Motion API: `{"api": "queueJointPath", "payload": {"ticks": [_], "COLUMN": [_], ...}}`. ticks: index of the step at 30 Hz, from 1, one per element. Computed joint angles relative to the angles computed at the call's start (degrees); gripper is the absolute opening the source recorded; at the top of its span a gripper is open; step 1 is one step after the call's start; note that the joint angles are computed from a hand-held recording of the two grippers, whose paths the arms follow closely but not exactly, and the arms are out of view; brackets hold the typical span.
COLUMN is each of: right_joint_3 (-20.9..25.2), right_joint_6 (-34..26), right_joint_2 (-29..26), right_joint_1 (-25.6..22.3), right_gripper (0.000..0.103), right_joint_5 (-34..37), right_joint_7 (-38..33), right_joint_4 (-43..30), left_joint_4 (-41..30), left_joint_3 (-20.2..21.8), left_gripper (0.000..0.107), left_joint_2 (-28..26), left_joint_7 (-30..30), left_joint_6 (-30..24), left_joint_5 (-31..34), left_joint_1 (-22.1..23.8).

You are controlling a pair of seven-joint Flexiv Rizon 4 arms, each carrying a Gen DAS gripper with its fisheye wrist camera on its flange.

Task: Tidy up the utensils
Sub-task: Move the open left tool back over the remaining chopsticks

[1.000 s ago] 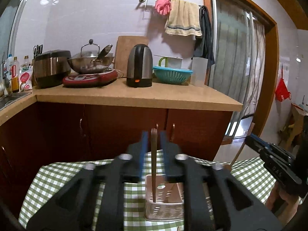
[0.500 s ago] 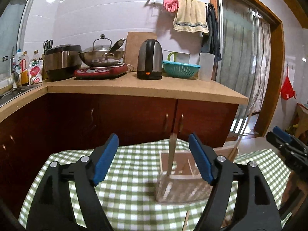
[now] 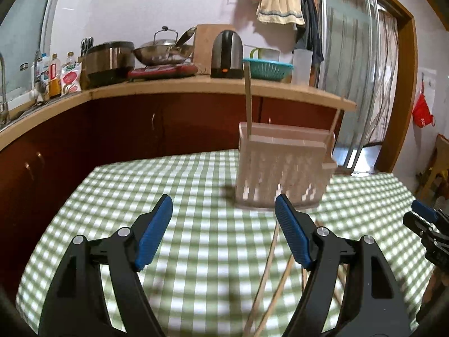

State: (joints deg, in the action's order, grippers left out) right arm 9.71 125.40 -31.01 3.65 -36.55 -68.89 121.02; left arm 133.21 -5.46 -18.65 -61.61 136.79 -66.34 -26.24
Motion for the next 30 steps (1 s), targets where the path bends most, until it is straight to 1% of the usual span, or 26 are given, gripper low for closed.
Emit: {"api": "queueJointPath", "payload": {"ticks": [3, 6, 12, 13, 17, 19, 21, 22, 24, 26, 30], "right_joint_3": [-0.43, 0.84, 1.55, 1.26, 2.6, 2.45, 1.31, 1.29, 1.85, 1.94, 2.4], "right_joint_6": [0.1, -1.3, -3.95, -4.1, -5.64, -6.23, -5.87, -6.05, -6.19, -6.37, -6.53], "right_joint_2": [0.51, 0.05, -0.85, -0.75, -1.31, -1.21, -0.83, -0.81, -0.99, -0.97, -1.09], "right_joint_1": [0.13, -2.13, -3.48, -3.02, -4.57, -4.09, -2.13, -1.93, -2.51, -2.45, -2.71], "right_gripper": [0.05, 0.046, 0.04, 0.039, 0.038, 0.038, 0.035, 0.034, 0.028, 0.025, 0.021], "right_joint_5": [0.24, -2.94, -5.12, -4.31, -5.57, -4.98, -2.29, -1.72, -1.27, -0.54, 0.14], "right_joint_7": [-1.73, -0.66, -0.76, -1.4, -1.29, -1.98, -4.14, -4.61, -4.72, -5.05, -5.52], "right_joint_4": [3.36, 5.27, 7.35, 7.97, 8.07, 8.13, 8.64, 8.58, 8.44, 8.34, 8.17], "left_joint_4": [2.02, 4.01, 6.66, 7.04, 8.29, 8.49, 8.64, 8.73, 8.75, 8.79, 9.03], "left_joint_3": [-1.1, -2.38, -4.12, -4.26, -4.64, -4.77, -4.86, -4.91, -5.0, -5.13, -5.23], "left_gripper": [0.073, 0.071, 0.071, 0.07, 0.069, 0.069, 0.067, 0.066, 0.065, 0.065, 0.061], "left_joint_2": [-0.45, -0.62, -0.74, -0.77, -0.83, -0.94, -0.99, -1.03, -1.11, -1.24, -1.58], "left_joint_7": [0.73, 0.26, -1.3, -1.63, -2.71, -2.76, -2.84, -2.99, -2.89, -2.66, -2.8], "left_joint_6": [2.23, 3.73, 4.06, 3.85, 3.58, 3.86, 3.75, 3.61, 3.2, 2.77, 1.7], "left_joint_5": [-4.22, -7.44, -11.57, -11.92, -13.33, -14.02, -14.5, -14.6, -14.95, -15.21, -14.87], "left_joint_1": [-2.4, -4.09, -6.06, -6.21, -6.9, -7.24, -7.32, -7.34, -7.33, -7.37, -7.43]}}
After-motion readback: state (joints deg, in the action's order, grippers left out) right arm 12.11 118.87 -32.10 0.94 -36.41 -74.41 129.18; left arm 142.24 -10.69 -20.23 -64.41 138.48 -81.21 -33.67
